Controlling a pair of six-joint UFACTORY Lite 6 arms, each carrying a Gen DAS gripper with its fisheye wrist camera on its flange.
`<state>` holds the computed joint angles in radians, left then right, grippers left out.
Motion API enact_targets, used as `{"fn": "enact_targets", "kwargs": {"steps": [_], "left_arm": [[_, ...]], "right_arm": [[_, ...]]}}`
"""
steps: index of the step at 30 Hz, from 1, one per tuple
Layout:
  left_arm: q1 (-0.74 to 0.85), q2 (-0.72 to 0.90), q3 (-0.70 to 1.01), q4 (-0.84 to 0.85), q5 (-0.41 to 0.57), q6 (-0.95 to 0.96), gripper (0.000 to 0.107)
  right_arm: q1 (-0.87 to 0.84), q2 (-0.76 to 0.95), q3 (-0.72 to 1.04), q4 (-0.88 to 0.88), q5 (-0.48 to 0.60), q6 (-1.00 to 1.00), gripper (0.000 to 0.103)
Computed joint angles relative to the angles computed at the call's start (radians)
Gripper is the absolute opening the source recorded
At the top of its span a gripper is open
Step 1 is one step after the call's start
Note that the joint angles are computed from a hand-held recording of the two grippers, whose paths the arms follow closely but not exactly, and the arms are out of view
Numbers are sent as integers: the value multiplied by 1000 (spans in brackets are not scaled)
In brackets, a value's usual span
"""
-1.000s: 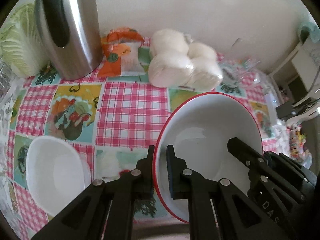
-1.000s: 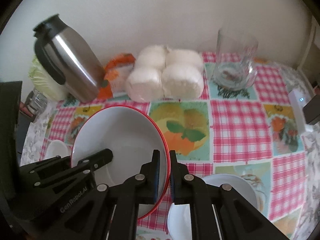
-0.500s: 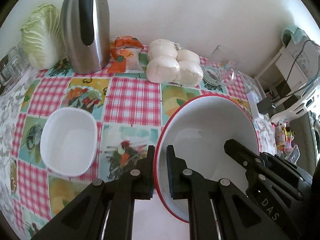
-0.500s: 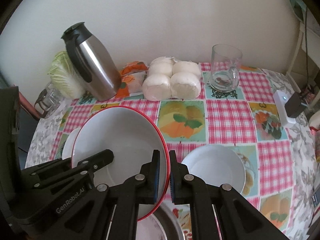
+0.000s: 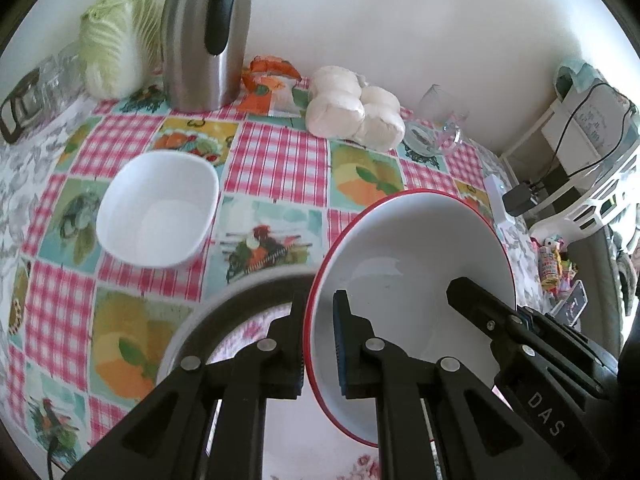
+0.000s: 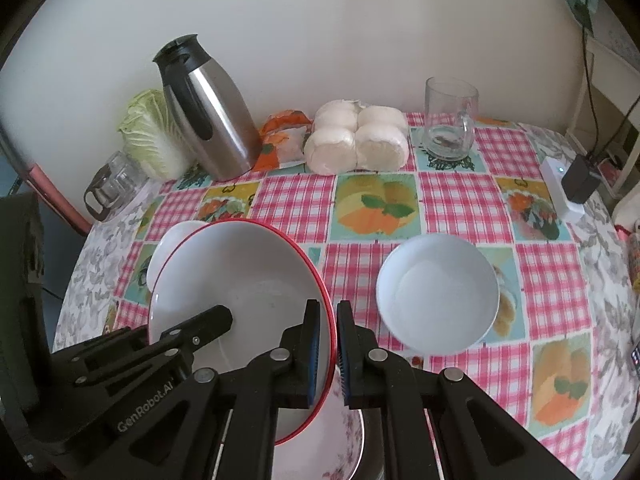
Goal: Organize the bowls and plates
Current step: 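Carry the strawberry bowl with both tools over the steel basin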
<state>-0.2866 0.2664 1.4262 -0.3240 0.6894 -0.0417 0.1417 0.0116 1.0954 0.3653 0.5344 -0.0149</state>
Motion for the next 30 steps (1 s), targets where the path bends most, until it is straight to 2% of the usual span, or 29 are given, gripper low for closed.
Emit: {"fn": "enact_targets", "kwargs": {"steps": [14, 30], "left_arm": [[34, -200, -271, -95, -68, 95, 11], [49, -300, -413, -134, -73, 145, 13]], "right_arm": [[114, -196, -200, -126, -82, 190, 10], [173, -304, -332, -139, -103, 266, 10]]}}
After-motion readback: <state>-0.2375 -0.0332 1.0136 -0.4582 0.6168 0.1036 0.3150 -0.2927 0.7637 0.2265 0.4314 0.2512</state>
